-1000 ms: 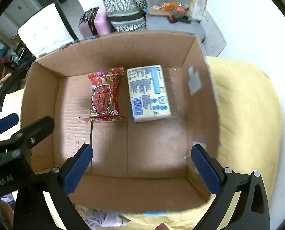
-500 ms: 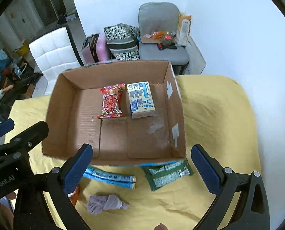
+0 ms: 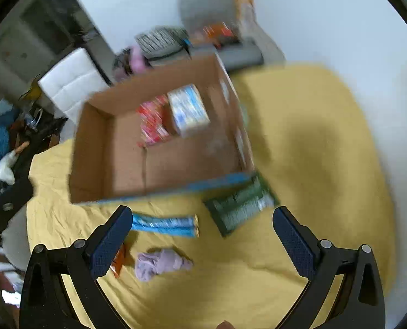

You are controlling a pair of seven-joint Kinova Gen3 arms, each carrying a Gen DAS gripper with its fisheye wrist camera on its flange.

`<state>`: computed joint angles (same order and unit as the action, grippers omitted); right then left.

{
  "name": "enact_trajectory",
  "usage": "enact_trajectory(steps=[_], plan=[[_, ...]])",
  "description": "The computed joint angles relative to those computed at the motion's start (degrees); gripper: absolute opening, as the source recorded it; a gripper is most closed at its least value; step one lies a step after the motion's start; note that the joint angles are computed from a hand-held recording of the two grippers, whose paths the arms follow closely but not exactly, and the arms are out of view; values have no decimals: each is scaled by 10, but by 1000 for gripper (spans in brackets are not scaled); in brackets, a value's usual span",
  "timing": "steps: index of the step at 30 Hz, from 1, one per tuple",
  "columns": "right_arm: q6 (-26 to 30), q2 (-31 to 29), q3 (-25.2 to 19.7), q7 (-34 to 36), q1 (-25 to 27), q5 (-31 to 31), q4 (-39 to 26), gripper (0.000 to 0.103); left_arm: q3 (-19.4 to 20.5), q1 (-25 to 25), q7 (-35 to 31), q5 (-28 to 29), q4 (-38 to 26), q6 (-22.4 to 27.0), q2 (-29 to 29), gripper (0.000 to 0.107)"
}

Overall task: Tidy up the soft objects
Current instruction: 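Withdraw both tools from the box toward the remaining items, then grasp the panda snack bag with the left gripper while the right grasps the green pack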

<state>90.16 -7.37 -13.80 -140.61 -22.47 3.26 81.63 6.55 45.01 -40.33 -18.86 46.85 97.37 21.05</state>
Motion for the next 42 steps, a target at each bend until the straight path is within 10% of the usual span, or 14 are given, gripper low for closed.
enact_trajectory(steps=[8,15,18,23,32,42], plan=[[-134,5,58,53,141,-159,210,103,13,-28,82,67,136,-32,-3,97],[-273,19,104,60,132,-197,317,99,23,-67,143,138,252,-88,-24,97],[-301,28,107,68,123,-203,333,75,31,-88,151,171,293,-114,-35,97],[-277,36,95,92,117,-193,316,54,38,-105,170,188,356,-146,-59,97],[-104,91,58,246,62,-174,254,50,47,-144,155,216,437,-185,-96,97],[-139,119,27,173,-20,-118,220,61,44,-156,7,173,379,-142,-3,97]])
